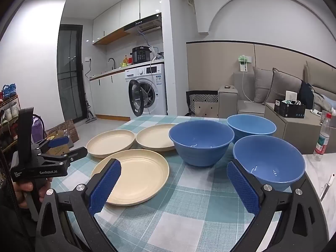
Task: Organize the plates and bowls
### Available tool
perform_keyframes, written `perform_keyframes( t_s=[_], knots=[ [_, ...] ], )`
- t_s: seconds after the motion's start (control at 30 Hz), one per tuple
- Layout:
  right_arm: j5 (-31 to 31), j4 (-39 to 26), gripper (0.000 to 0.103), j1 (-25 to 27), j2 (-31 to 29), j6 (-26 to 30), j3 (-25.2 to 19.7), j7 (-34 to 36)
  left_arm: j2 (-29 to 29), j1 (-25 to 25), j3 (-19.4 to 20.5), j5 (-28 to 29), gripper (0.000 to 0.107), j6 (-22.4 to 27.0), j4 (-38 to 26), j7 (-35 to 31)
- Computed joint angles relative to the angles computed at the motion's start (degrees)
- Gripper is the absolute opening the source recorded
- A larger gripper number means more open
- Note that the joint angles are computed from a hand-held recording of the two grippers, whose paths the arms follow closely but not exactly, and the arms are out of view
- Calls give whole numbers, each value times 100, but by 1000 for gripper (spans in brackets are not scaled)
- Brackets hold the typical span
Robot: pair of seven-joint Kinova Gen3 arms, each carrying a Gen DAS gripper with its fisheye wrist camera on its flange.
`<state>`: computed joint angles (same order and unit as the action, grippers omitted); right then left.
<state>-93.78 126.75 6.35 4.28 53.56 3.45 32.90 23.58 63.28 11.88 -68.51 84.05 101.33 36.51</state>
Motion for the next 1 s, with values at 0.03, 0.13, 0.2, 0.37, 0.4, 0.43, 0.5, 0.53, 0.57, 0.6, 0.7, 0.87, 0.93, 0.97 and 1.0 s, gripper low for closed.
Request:
perform_keyframes(
  t_s=[0.03,0.13,0.2,0.37,0.4,0.43,0.5,0.53,0.57,0.6,0.7,0.87,0.93,0.97,1.0],
  knots=[
    [-27,12,103,2,2,7,1,31,-8,7,-6,-15,103,-20,21,86],
    [46,-13,103,-17,-15,-52,-6,-37,-28,5,7,-18,103,-25,54,101],
    [50,-15,103,-8,-9,-28,0,-41,-104,-27,17,-24,103,-38,116,72],
    [58,-9,103,-4,-10,-20,-1,-19,-89,-45,59,-49,103,54,90,-25],
    [72,-18,103,-1,-7,-12,1,-36,-88,-50,60,-46,103,53,83,-52],
    [73,-20,103,1,-7,-15,2,-39,-88,-90,113,-56,103,84,85,-50],
    [88,-34,103,5,-2,-14,4,-53,17,-12,51,-31,103,106,-32,-80],
    [105,-47,103,13,7,2,9,-69,7,1,42,-25,103,110,-33,-91],
    [116,-57,103,21,13,13,12,-80,2,5,35,-21,103,106,-33,-99],
    [117,-36,103,24,-11,8,10,-71,6,12,27,-23,103,107,-31,-90],
    [57,-14,103,6,-15,-24,-2,2,11,25,15,-19,103,127,-41,-116],
    [-15,3,103,-20,37,-47,-17,88,9,36,7,-9,103,155,-47,-131],
    [19,-7,103,-24,10,-53,-18,42,4,36,9,-5,103,157,-38,-125],
    [19,-7,103,-25,10,-53,-17,42,1,34,11,-3,103,152,-34,-124],
    [17,-5,103,-27,8,-56,-18,34,-4,30,12,-1,103,146,-27,-125]
  ],
)
